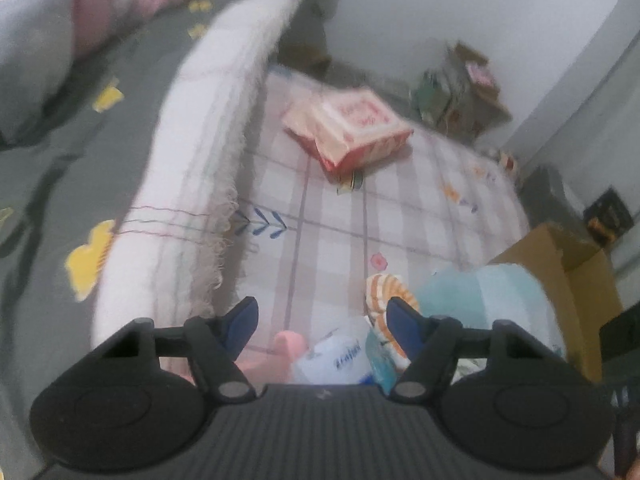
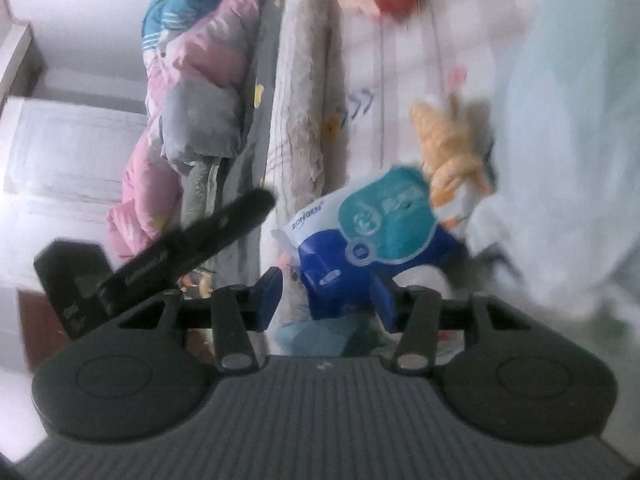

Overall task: Organize soft objects
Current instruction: 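Grasp the blue wet-wipes pack on the sheet with the right gripper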

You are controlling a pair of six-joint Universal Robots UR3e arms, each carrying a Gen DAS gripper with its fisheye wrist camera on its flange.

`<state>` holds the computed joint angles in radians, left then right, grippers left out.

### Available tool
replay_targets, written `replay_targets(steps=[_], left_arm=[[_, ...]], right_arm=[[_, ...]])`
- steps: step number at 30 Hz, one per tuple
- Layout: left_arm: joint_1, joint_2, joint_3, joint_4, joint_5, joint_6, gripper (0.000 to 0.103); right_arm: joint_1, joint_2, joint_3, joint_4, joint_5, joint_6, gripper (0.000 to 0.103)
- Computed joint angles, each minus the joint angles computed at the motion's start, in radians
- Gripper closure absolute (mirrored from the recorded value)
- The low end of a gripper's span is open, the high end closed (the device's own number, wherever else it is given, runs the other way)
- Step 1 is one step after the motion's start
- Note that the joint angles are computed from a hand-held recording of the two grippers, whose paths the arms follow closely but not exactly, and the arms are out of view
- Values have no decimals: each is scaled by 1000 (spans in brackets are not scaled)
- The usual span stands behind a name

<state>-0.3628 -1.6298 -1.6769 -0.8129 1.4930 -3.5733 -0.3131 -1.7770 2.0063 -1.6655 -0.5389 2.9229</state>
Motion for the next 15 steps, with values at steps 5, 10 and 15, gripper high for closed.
replay_targets(steps=[5,10,15], left_arm=[[51,-172,169,-176,-139,119,35],[67,-286,291,-329,-225,206,44],[87,-258,256,-327,-284,228,66]], right_arm=[[47,28,25,-129,-24,116,55],[-30,-24,42,-31,-40,37,54],[-70,-22,52,8,-32,-15,55]])
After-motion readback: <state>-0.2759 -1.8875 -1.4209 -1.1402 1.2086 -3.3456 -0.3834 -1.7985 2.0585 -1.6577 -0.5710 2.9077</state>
